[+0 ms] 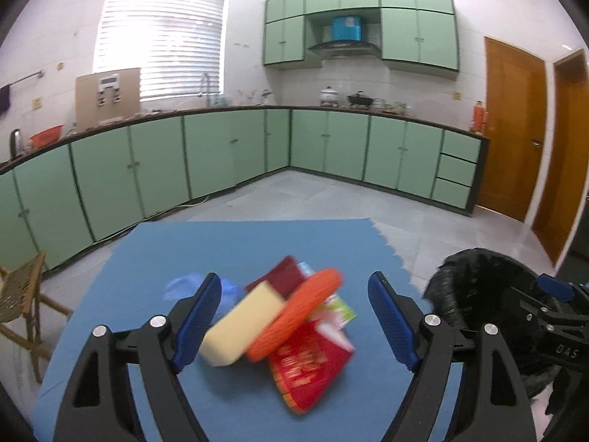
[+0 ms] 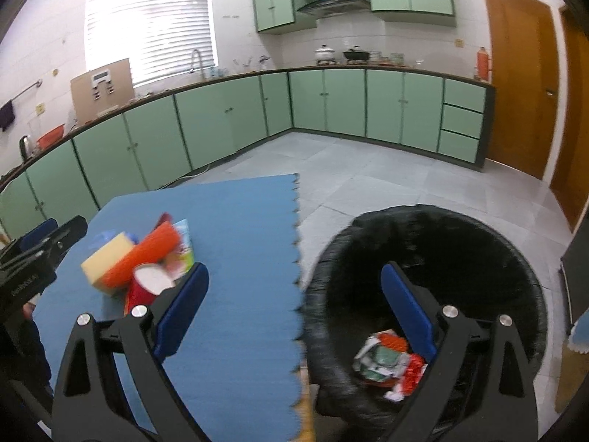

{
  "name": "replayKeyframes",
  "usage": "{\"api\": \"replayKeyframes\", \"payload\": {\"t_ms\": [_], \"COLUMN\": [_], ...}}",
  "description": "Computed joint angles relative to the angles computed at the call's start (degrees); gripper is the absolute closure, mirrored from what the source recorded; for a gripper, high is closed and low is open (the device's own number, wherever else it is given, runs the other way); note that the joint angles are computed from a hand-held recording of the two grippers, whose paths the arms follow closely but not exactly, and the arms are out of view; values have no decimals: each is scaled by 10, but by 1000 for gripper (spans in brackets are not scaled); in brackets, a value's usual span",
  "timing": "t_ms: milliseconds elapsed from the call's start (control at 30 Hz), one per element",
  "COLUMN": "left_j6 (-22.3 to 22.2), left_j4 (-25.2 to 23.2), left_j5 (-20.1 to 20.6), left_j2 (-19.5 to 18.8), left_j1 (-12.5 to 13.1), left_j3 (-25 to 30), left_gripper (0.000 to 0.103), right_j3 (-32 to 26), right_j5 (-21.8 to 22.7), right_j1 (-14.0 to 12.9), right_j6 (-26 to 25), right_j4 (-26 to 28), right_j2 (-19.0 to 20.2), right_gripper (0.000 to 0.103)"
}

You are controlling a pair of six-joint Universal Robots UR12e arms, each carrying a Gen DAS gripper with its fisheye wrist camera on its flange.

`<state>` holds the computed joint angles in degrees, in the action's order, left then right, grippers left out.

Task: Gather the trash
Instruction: 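Move both grippers back over the trash pile on the mat, then grasp the red paper cup with the right gripper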

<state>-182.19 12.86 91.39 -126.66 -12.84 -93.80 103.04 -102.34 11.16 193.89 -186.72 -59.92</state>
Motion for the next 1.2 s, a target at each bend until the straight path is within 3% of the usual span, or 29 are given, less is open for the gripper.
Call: {"api": "replayKeyframes", "payload": {"t_ms": [400, 967, 1200], "left_j6": [-3, -2, -2], "left_j4": [6, -13, -17], "left_j5": [40, 43, 38], "left_j2": [2, -9, -10], "left_j1": [27, 47, 51], "left_j3": [-31, -41, -41], "left_gripper": [23, 23, 23], "right_j3": [-62, -136, -156], "right_j5": [24, 61, 103], "right_j1": [37, 54, 50], "right_j6": [-15, -14, -9], "right_j4": [38, 126, 158], "right_j2": [44, 97, 108], "right_gripper": [11, 11, 35]}}
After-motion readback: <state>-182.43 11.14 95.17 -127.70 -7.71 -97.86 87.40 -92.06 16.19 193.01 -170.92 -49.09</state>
